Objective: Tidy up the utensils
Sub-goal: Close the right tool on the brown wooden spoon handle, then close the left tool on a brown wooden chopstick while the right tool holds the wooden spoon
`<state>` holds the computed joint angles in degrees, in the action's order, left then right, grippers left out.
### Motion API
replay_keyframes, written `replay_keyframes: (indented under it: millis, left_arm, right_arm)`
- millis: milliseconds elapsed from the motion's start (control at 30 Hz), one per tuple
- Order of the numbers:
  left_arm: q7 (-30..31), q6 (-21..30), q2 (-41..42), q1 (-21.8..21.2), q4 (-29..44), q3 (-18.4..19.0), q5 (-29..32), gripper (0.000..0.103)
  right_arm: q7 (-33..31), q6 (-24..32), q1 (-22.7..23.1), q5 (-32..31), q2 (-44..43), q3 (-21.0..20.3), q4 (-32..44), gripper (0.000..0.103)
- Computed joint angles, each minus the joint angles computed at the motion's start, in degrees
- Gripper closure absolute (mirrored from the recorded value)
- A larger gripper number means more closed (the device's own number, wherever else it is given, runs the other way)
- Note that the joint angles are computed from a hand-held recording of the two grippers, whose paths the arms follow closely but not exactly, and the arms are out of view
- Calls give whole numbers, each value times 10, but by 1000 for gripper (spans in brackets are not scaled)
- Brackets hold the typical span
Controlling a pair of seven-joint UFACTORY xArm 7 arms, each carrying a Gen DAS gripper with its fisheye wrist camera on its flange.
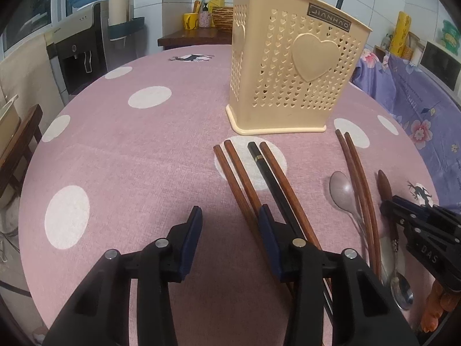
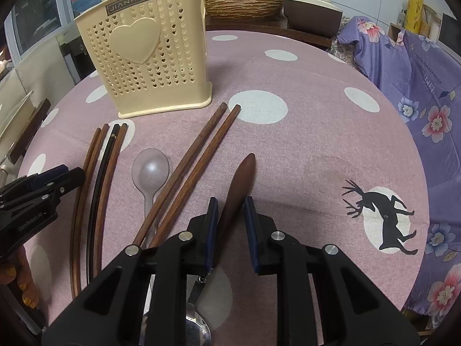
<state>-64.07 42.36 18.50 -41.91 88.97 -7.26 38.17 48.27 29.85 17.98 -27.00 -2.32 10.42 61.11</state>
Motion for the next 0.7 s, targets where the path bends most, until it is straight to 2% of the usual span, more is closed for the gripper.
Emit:
replay_keyframes:
  millis: [267, 600, 700]
  left_arm:
    - [16, -10, -10, 15, -12, -4, -23, 65]
    - [56, 30, 47, 8, 74, 10, -51, 65]
    - [59, 35, 58, 5, 92, 16, -59, 67]
  right_arm:
    - [-18, -7, -3, 13, 0, -2, -3, 84]
    - [-3, 14, 0, 23, 15, -6, 21, 84]
    - [-8, 14, 0, 43, 20, -10, 27, 84]
